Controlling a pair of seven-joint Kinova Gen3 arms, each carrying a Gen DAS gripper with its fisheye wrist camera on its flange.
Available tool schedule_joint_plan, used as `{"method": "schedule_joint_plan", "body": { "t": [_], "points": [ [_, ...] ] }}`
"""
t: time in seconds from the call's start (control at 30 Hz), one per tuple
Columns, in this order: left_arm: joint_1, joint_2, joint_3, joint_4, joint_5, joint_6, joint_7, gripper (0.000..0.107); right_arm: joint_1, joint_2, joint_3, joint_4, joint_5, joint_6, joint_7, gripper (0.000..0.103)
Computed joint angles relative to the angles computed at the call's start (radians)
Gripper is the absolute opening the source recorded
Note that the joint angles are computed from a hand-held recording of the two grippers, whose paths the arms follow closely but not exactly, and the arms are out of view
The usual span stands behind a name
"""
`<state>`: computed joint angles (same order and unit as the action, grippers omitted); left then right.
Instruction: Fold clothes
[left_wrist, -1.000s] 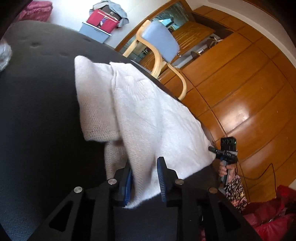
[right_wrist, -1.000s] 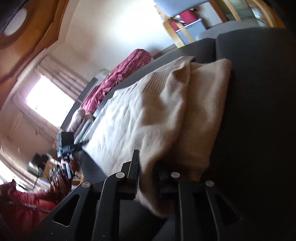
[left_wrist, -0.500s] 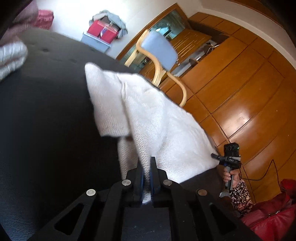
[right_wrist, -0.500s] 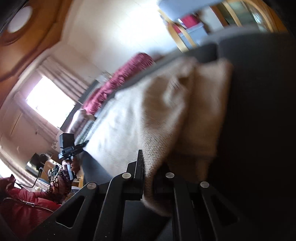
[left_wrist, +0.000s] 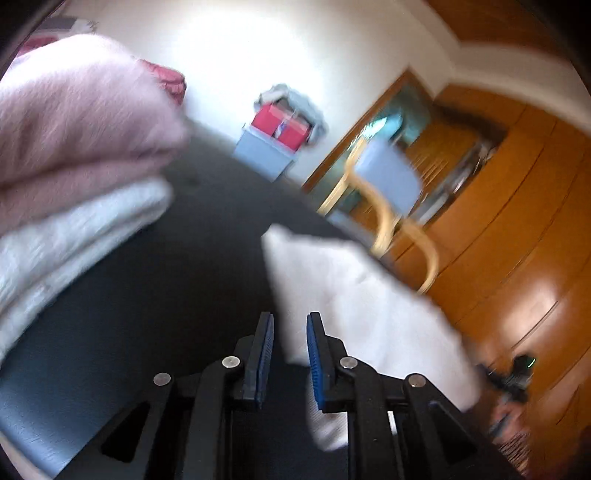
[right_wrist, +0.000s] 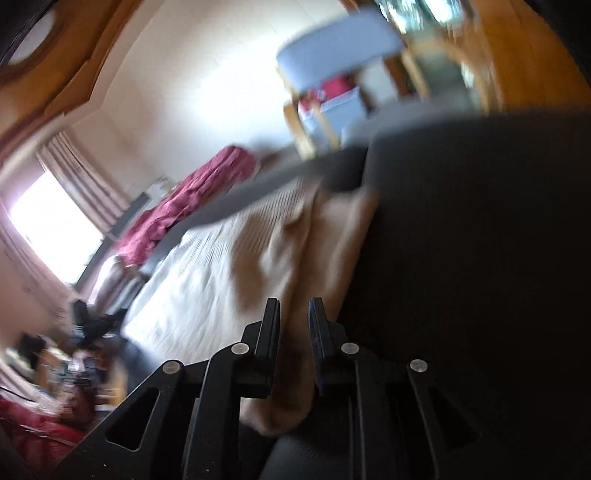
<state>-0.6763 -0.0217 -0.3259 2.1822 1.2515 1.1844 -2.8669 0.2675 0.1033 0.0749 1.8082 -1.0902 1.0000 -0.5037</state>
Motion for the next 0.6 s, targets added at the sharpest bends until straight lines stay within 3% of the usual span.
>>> {"method": "schedule_joint_plan", "body": {
  "t": [0.1, 0.2, 0.33, 0.43, 0.5, 0.6],
  "points": [
    [0.09, 0.007, 0.079, -0.064, 0.018, -0.079, 0.049, 0.019, -0.129, -0.031, 0.007, -0.033, 0.042, -0.122, -0.005, 0.018],
    [0.205, 0.026, 0.149, -0.139, -0.042, -0.197, 0.119, 0.019, -0.218, -0.013, -0.059, -0.089, 0.106, -0.219, -0.041, 0.017],
    [0.386, 0.072, 0.149, -0.238, -0.18, -0.269, 0.271, 0.019, -0.389, 0.091, -0.035, -0.213, 0.269, -0.272, -0.167, 0.017],
    [0.525, 0.082, 0.143, -0.274, -0.302, -0.39, 0.361, 0.02, -0.381, 0.146, -0.092, -0.253, 0.373, -0.281, -0.289, 0.017],
    [0.618, 0.11, 0.098, -0.282, -0.384, -0.471, 0.402, 0.02, -0.353, 0.185, -0.149, -0.263, 0.447, -0.297, -0.371, 0.017],
    [0.648, 0.109, 0.081, -0.253, -0.425, -0.556, 0.49, 0.023, -0.314, 0.205, -0.178, -0.269, 0.493, -0.306, -0.474, 0.016]
  ]
}}
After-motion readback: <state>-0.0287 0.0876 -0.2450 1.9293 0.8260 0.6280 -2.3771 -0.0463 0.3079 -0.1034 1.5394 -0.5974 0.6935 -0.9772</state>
